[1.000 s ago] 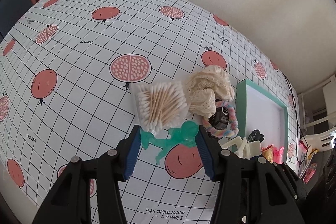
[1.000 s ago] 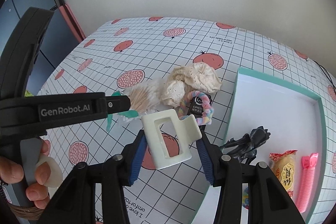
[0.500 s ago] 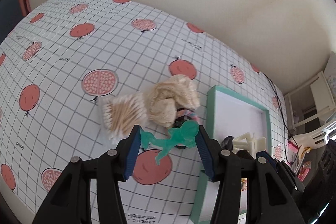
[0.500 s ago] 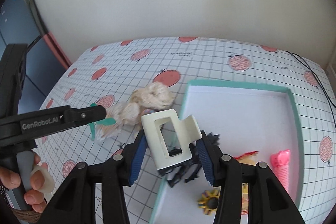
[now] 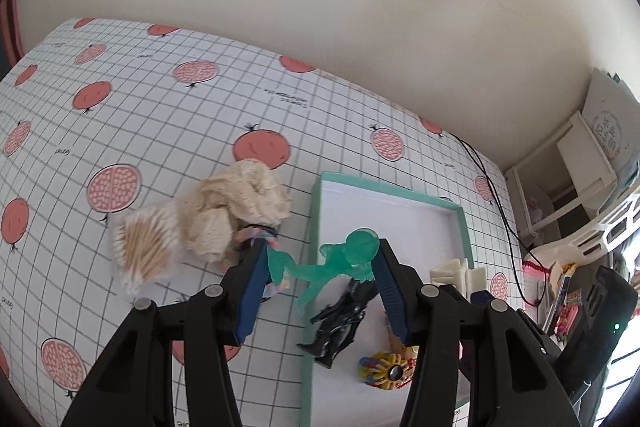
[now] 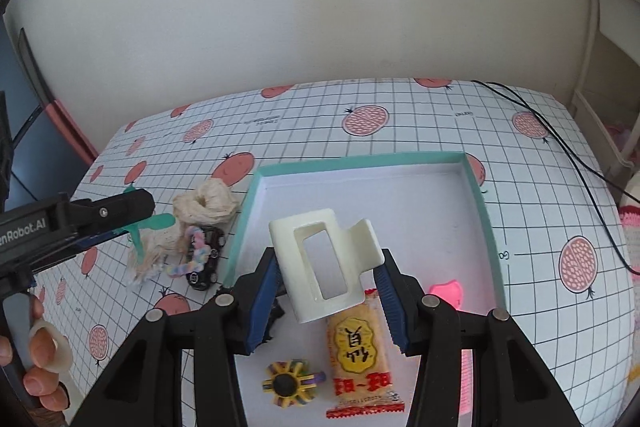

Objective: Organize objects
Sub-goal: 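Lift the white clip with the right gripper while the left carries the green figure over the tray, then lower the white clip into the tray and open the right gripper while the left releases the green figure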

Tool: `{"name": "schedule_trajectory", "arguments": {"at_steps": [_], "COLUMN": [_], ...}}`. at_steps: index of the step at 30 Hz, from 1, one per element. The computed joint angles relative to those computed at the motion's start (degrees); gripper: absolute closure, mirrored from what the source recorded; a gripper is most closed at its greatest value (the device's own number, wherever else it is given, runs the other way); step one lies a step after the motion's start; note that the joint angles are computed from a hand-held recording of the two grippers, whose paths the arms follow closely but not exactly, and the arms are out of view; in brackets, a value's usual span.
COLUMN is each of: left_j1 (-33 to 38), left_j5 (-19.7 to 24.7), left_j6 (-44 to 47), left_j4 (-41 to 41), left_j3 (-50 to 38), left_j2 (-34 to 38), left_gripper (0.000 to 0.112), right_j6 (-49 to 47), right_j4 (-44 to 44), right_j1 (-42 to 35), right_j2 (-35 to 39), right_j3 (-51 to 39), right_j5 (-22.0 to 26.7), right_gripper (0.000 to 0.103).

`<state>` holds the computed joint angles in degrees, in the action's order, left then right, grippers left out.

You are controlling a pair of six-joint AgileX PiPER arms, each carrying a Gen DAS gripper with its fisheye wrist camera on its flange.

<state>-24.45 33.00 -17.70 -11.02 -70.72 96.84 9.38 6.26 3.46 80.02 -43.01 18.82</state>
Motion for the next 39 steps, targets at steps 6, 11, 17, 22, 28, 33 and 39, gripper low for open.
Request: {"name": "schedule_trajectory", "arguments": {"at_steps": [6,11,17,22,28,33,39], "left_j1": [-2.22,-3.13,-4.16,-4.36,-4.3,-3.88,-4.02], "left_j5": [-2.5,-4.33,-5.87,-6.5,-6.7,-6.35,-5.13], "left_j6": [2.37,4.42,6.66,8.24,10.88,12.87,13.36], "left_j4": [-1.87,-3.97,-5.32,-7.28,-9.17,-10.91,-10.17], "left_j3": [-1.4,-2.76,-5.18,-7.32,-9.69,-11.44,-13.27], "left_j2": [2.42,5.19,9.52,13.36,16.95,19.42,21.32], "left_gripper": [0.058,0.058,0.058,0.058,0.058,0.058,0.058], "right_j6": [1.51,3.41,7.58,4.55,-0.1,-0.3,-4.39], "right_j4": [-1.66,-3.81,-9.37,-7.13,-2.89,-3.05,1.12], "right_j1": [-1.78,-2.34,-2.36,-3.6,-5.1,-5.36,-6.06], "right_j2": [0.17,2.13,4.88,8.04,12.13,14.03,15.19], "right_j3": [0.73,0.26,-0.66,-1.67,-2.8,-3.35,-3.55], "right_j5": [-1.0,-1.6,-2.83,-4.09,-5.33,-6.21,-6.7], "right_gripper": [0.052,0.052,0.052,0.052,0.052,0.052,0.052]}}
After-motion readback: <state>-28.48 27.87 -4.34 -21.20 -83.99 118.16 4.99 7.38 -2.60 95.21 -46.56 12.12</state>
